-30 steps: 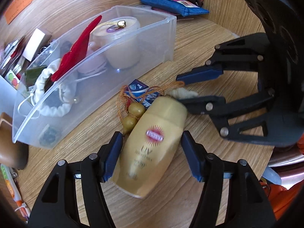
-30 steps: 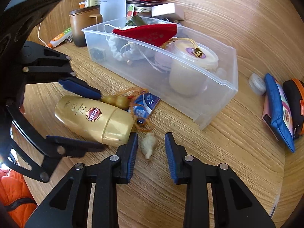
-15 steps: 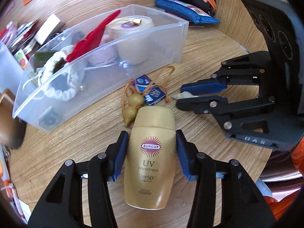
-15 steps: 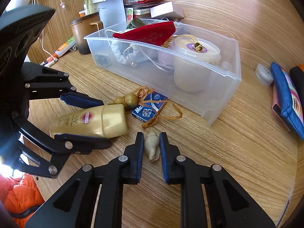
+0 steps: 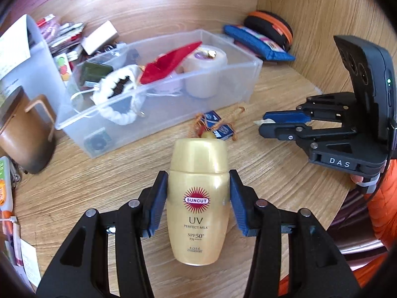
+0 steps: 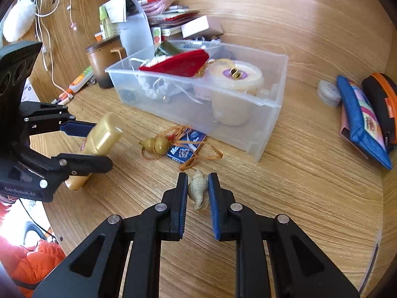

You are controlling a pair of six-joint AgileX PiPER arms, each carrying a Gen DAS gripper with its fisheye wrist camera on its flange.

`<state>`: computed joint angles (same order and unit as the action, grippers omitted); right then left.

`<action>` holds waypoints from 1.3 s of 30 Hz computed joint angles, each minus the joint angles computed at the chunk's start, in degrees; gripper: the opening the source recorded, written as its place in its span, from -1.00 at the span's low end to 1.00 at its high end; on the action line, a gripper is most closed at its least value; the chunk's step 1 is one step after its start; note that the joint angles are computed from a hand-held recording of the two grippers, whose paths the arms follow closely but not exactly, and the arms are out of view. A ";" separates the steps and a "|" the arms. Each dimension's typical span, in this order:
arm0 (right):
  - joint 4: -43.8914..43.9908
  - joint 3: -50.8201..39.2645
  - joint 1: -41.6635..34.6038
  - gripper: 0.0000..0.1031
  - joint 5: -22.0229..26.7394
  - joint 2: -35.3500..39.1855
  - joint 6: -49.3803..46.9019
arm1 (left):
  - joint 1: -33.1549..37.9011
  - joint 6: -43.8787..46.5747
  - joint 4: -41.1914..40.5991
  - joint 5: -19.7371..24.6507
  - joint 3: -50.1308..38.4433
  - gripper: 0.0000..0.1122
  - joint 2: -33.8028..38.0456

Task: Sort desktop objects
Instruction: 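Lift the sunscreen bottle and shell and carry both over the bin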

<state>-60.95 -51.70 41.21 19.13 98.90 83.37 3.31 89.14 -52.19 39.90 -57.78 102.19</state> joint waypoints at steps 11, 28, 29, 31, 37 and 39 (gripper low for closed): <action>0.85 -1.94 3.29 -0.71 7.19 -4.05 -0.21 | 6.60 5.36 -5.44 6.23 -0.58 -0.15 -1.04; 2.67 -10.13 5.57 -0.71 12.99 -3.42 -4.97 | 12.24 2.44 -9.15 14.07 -9.30 -0.15 1.11; 2.80 -10.51 5.43 -0.71 12.87 -3.31 -5.36 | 12.34 2.00 -9.30 14.39 -9.99 -0.15 1.22; 2.94 -11.47 5.16 -0.71 12.85 -2.97 -6.18 | 12.33 1.14 -9.52 14.83 -11.19 -0.15 1.36; 3.90 -14.56 3.77 -0.71 12.10 -2.26 -9.56 | 12.09 -3.01 -9.71 17.84 -16.78 -0.15 3.05; 4.26 -15.65 3.17 -0.71 11.83 -1.95 -10.75 | 11.68 -4.55 -9.63 18.43 -18.88 -0.15 3.62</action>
